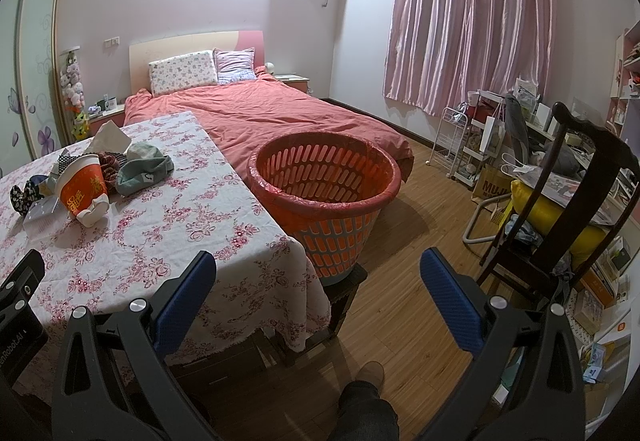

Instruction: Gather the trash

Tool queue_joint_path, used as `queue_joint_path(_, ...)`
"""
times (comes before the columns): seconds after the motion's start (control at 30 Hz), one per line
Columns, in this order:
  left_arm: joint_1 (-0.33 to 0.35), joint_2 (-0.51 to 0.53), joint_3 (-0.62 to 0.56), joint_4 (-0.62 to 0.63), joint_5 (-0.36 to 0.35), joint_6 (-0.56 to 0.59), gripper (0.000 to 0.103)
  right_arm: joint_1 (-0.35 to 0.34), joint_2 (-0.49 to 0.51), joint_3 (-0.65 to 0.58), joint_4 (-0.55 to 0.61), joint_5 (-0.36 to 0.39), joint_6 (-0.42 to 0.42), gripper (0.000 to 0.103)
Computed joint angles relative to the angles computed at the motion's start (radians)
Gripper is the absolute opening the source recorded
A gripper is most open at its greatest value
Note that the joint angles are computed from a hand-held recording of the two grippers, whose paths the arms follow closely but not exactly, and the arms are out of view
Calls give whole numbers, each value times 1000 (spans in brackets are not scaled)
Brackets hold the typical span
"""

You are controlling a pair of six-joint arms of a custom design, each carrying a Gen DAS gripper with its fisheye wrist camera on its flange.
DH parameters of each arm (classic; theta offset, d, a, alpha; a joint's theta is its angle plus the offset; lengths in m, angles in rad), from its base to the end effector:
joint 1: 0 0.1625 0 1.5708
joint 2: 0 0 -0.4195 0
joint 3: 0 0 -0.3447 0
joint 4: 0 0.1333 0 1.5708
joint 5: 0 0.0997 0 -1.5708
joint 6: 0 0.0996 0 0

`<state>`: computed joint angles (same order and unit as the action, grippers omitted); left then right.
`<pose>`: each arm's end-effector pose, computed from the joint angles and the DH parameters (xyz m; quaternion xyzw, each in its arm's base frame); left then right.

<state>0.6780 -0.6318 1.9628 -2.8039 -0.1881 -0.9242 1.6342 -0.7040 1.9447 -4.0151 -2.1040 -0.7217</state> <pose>-0.2583 -0.5048 0.0471 0.0191 0.7699 -0.4790 0.4213 0.1172 -0.5410 0.1702 0.1664 -0.7918 0.4466 0.3820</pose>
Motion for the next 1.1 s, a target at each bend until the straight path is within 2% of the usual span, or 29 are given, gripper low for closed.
queue_joint_path(0.33, 0, -1, 0, 2, -1, -2, 99, 1, 1, -4, 4, -1, 1, 101)
queue_joint_path(0.53, 5, -11, -12, 63, -8, -46, 99, 3, 5, -11, 14, -2, 3, 101)
queue_joint_path(0.63, 33, -14, -6, 39, -5, -33, 99, 1, 11, -16, 26, 2, 1, 101)
queue_joint_path(0.8, 88, -80, 4, 157, 9, -140, 99, 10, 47, -58, 76, 6, -1, 101)
queue_joint_path(0.83, 111, -92, 4, 135, 6, -123, 99, 10, 44, -57, 80, 6, -1, 101)
queue_joint_path(0.9, 145, -91, 0, 5, 1, -15, 99, 16, 55, -81, 125, 10, 3, 101)
queue_joint_path(0.97, 177, -94, -15, -41, 8, 38, 99, 19, 62, -93, 145, 11, 3, 101)
queue_joint_path(1.1, 240, -64, -87, -185, 26, 235, 99, 27, 80, -122, 185, 12, 2, 101)
